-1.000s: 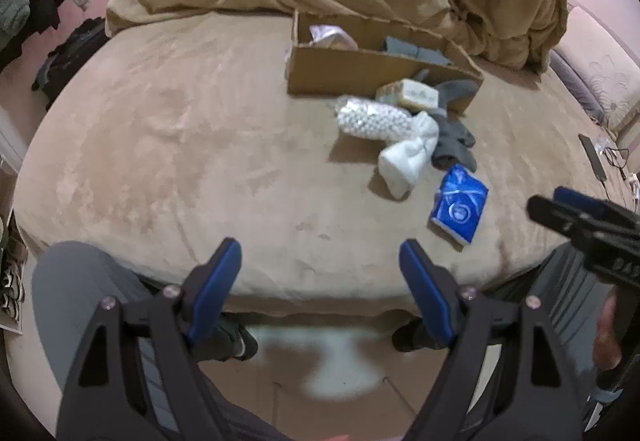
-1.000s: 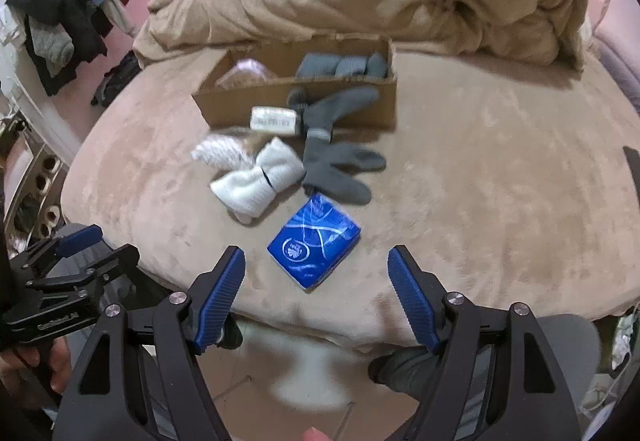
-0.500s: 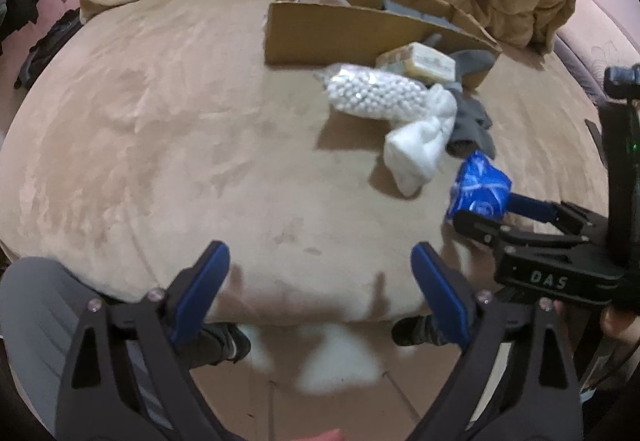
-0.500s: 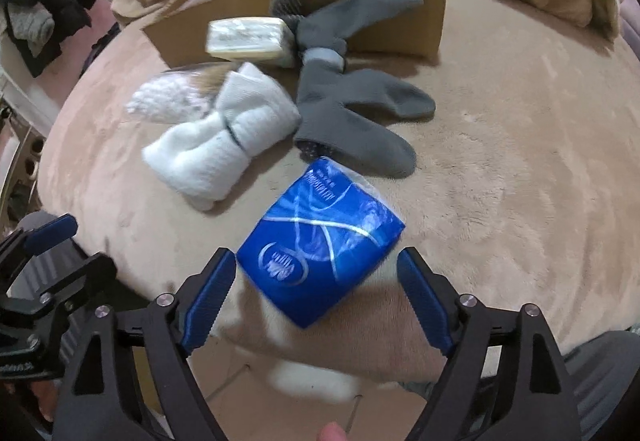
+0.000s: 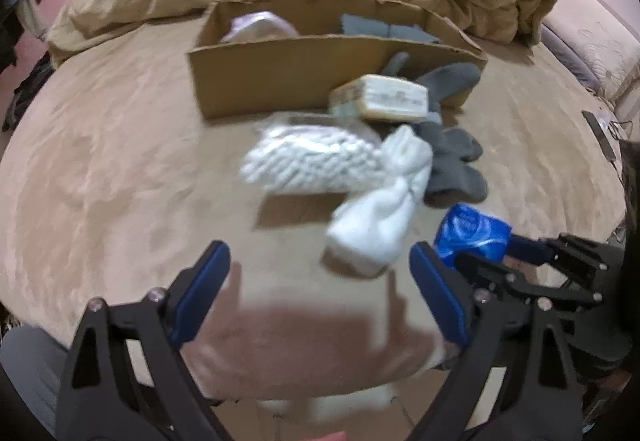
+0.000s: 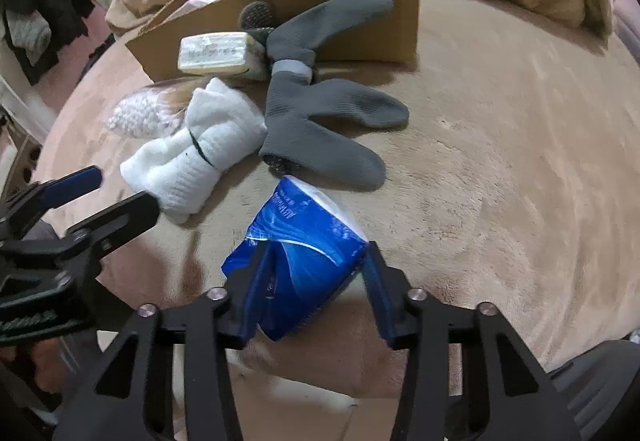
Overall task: Organize objects
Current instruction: 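Grasp the blue tissue pack with the right tool while the left tool grasps the white sock, then carry the tissue pack into the box with the right tool while the left tool drops the sock in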
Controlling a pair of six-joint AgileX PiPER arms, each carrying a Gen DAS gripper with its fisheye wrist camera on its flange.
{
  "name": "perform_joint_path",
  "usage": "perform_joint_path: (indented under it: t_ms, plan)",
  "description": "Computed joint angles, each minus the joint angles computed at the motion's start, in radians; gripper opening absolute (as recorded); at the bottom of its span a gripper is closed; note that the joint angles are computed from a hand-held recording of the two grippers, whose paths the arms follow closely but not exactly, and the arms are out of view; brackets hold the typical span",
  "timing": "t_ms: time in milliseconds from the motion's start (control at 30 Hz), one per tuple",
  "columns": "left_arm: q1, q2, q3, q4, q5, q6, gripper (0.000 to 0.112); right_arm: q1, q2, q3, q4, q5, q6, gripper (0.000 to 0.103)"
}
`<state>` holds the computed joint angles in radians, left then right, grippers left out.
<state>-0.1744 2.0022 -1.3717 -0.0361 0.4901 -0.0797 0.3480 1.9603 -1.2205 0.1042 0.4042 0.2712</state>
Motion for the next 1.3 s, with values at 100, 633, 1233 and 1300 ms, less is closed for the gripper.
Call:
perform_joint_path:
  t_ms: [100, 633, 1233, 1300]
  plan:
    - [-0.009, 0.015, -0.022, -0.071, 0.004, 0.086, 0.092, -0.03, -0.014, 0.033, 0.162, -0.028, -0.148, 0.033]
    - [-0.004, 0.015, 0.018, -0.141, -0.073, 0.111, 0.026, -0.053, -0.117, 0.124, 0.196, -0.066, -0.175, 0.019]
    - [0.035, -0.27, 0.183, -0.359, -0.042, 0.289, 0.022, -0.031, -0.283, 0.15, -0.115, -0.034, 0.15, 0.017]
    - [0.046, -0.297, 0.181, -0.331, -0.032, 0.265, 0.022, -0.028, -0.294, 0.135, -0.13, -0.018, 0.162, 0.017]
